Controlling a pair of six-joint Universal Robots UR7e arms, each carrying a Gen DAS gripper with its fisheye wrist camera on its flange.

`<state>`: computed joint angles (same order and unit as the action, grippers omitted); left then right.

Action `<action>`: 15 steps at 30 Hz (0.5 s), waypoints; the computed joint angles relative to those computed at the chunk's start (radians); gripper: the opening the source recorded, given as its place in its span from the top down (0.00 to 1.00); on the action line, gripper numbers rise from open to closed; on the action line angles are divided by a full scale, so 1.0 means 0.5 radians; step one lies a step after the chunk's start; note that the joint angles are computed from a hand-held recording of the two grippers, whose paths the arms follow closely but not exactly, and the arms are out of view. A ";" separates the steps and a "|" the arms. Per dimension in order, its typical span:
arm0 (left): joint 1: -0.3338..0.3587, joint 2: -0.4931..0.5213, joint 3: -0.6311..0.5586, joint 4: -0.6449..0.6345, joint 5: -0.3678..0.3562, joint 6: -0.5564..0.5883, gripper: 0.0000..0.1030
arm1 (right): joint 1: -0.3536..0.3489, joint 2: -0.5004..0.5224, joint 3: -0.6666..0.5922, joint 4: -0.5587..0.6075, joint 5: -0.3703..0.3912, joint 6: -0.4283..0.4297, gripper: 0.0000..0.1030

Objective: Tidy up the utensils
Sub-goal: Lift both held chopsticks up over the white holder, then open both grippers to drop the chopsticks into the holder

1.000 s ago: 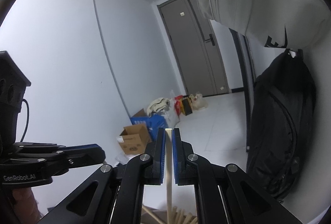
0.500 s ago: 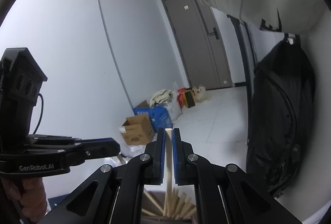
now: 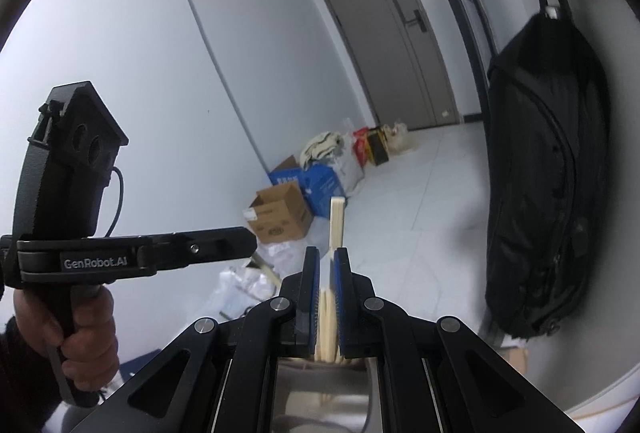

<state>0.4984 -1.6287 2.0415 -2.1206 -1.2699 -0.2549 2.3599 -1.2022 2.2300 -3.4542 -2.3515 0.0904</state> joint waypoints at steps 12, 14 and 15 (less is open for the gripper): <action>-0.050 -0.014 -0.011 0.107 0.017 -0.015 0.99 | 0.025 -0.078 0.036 0.023 -0.008 -0.006 0.94; -0.043 -0.019 -0.021 0.116 0.021 -0.037 0.99 | 0.039 -0.099 0.043 0.010 -0.009 -0.002 0.94; -0.051 -0.026 -0.022 0.127 0.041 -0.049 0.99 | 0.044 -0.105 0.055 -0.002 -0.008 0.001 0.94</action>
